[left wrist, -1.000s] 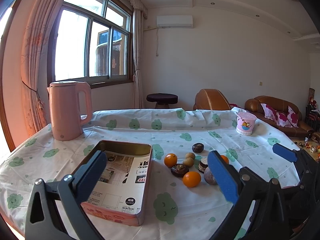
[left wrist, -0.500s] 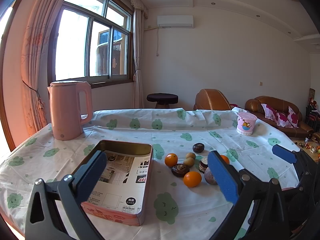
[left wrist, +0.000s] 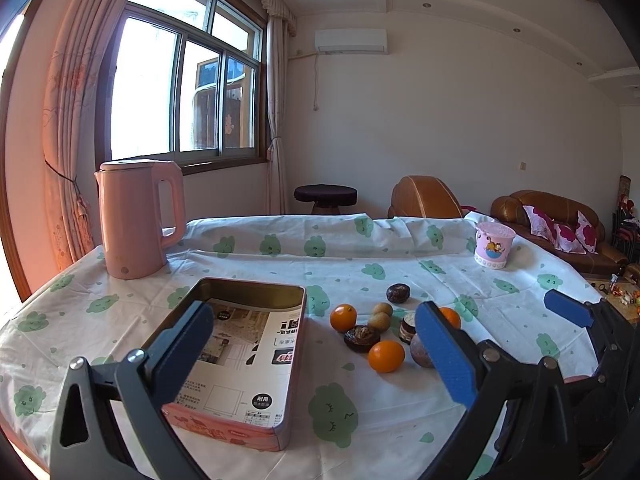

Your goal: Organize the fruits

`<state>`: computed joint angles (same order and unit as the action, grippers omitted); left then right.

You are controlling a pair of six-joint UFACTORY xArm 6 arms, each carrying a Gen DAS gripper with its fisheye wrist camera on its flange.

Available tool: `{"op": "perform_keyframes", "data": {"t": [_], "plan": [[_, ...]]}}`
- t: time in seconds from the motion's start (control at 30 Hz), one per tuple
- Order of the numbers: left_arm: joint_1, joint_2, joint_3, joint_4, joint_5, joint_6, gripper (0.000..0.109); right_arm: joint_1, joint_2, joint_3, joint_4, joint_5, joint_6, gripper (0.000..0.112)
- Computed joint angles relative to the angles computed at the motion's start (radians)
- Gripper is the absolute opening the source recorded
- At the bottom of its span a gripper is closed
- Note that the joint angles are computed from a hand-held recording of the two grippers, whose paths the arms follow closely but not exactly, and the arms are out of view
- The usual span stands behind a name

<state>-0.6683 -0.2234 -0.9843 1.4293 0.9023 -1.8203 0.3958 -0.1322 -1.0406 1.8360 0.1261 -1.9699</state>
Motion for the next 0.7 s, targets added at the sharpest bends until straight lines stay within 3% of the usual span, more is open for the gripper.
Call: {"op": "perform_keyframes", "data": {"t": [0.7], "plan": [[0.028, 0.054, -0.016, -0.027, -0.041, 0.011, 0.103, -0.025, 0.052, -0.015, -0.085, 0.017, 0.068, 0.102]]}}
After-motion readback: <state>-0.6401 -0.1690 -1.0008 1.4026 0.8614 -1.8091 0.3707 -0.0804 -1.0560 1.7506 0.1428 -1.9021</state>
